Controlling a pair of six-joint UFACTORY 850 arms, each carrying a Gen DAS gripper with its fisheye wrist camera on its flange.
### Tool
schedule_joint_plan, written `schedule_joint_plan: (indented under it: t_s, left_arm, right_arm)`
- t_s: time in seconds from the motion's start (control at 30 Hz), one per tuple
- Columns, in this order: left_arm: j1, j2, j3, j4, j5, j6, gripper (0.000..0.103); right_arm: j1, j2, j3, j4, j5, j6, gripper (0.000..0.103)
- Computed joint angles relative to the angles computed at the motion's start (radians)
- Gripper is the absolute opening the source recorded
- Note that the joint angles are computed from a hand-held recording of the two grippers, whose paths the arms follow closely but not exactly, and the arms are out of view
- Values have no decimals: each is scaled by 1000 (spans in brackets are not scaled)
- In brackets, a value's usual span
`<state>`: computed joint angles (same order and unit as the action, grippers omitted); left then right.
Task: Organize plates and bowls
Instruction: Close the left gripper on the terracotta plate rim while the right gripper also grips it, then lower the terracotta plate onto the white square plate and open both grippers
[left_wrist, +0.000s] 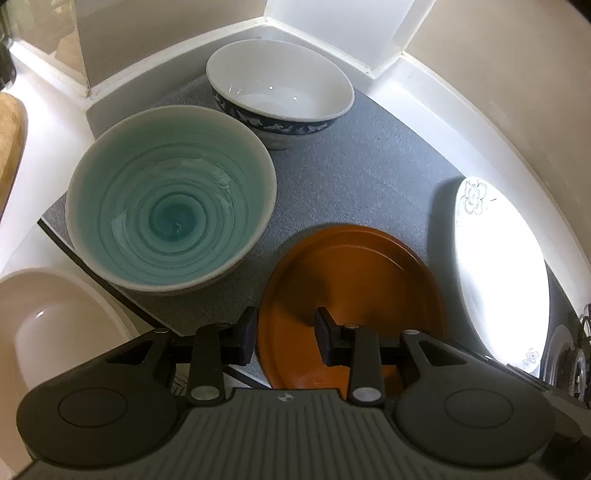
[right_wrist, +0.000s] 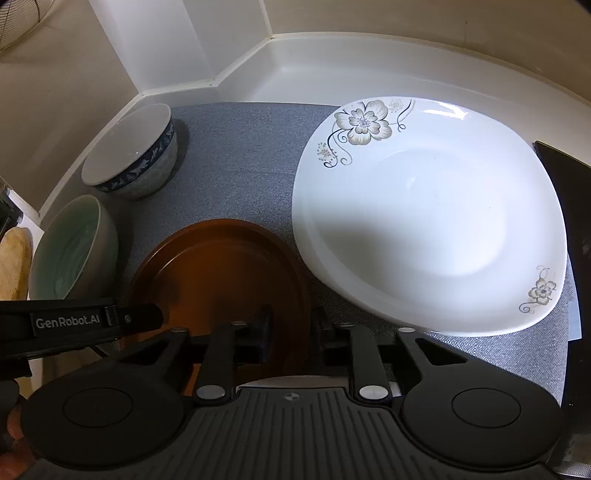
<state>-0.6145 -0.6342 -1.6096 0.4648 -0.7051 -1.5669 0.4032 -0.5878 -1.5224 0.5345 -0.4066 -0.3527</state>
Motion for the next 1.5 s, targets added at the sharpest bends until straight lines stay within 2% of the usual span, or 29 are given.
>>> schedule_joint_plan:
  t_s: [0.07, 0.13, 0.23, 0.3, 0.4, 0.6, 0.8, 1.07, 1.3, 1.5]
  left_arm:
    - [-3, 8, 10, 13, -3, 2, 30]
    - [-2, 22, 29, 31, 7, 2, 16]
    - [14, 51, 69, 28, 66, 8, 7]
    - [22, 74, 99, 35, 104, 11, 5]
    - [23, 94, 120, 58, 118, 9, 4]
    - [10, 120, 121, 130, 98, -24, 4]
    - [-4, 160, 134, 215, 81, -81, 5]
    - [-18, 200, 148, 216, 92, -51, 5]
    - [-43, 209, 153, 64, 159, 157, 5]
    - [-63, 165, 125, -127, 187, 410, 6]
  right_arm:
    - [0, -1, -2, -10, 3, 17, 15]
    - [1, -2, -1, -20, 10, 34, 15]
    - [0, -4, -3, -34, 17, 56, 14]
    - [-2, -5, -5, -28, 15, 59, 14]
    - [-8, 0, 5, 33, 8, 14, 14]
    - [-12, 3, 1, 111, -7, -19, 14]
    - [-28, 34, 26, 251, -3, -137, 14]
    - [-39, 106, 88, 328, 13, -206, 14]
    - [-70, 243, 228, 317, 75, -206, 14]
    - [-82, 343, 352, 109, 126, -9, 14]
